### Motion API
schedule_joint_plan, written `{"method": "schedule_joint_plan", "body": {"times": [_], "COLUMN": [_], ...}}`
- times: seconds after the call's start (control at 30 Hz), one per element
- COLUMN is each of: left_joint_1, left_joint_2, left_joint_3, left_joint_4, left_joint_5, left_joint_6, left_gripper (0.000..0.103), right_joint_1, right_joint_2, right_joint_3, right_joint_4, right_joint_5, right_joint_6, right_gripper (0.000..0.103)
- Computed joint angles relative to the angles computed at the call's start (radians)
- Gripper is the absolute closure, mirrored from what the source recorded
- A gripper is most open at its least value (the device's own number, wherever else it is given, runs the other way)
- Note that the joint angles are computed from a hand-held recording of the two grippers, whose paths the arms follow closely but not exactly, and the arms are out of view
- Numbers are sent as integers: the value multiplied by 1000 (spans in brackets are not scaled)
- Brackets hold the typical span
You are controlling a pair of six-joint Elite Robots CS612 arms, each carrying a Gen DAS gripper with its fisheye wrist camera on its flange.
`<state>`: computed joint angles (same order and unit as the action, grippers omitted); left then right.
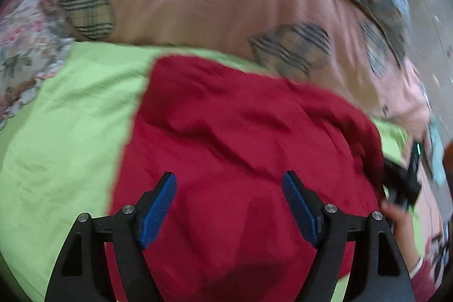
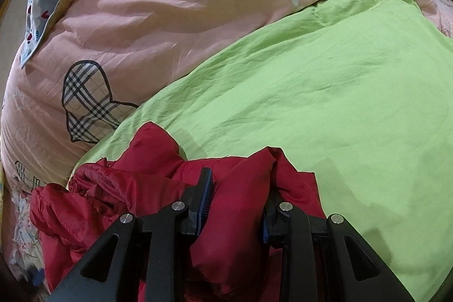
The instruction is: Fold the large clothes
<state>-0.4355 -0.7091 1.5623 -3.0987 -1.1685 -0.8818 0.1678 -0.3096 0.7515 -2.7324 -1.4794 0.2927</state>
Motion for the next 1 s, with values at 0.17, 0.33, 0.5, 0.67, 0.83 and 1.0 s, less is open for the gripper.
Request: {"method": "schedule_joint_plan", "body": {"times": [0.17,0.33,0.5,0.67,0.83,1.0], "left_joint_1": [-28,-14,-19,-17,-4,7], "left_joint_2": [41,66,72,79,93,56], "left_joint_3": [-79,-116,-123,-135,-174,-109], "left_joint_4": [178,236,247,260,277,169], "left_joint_5": [76,80,99,97,84,44], "left_joint_6": [28,5,18,18,27,41], "left_gripper": [24,24,24,24,24,32], "right_joint_1": [-5,-17,-19,0,27,25], "right_joint_2": [4,-47,-143,-190,-146,-94], "right_joint_3": [-20,44,205,289,222,149], "right_joint_4": [31,0,-169,-164,7,65], "right_joint_5": [27,94,115,150,78,55], "right_joint_6": [13,5,-68,-280,-429,-428], "right_gripper": [73,61,37,33,34,34]}}
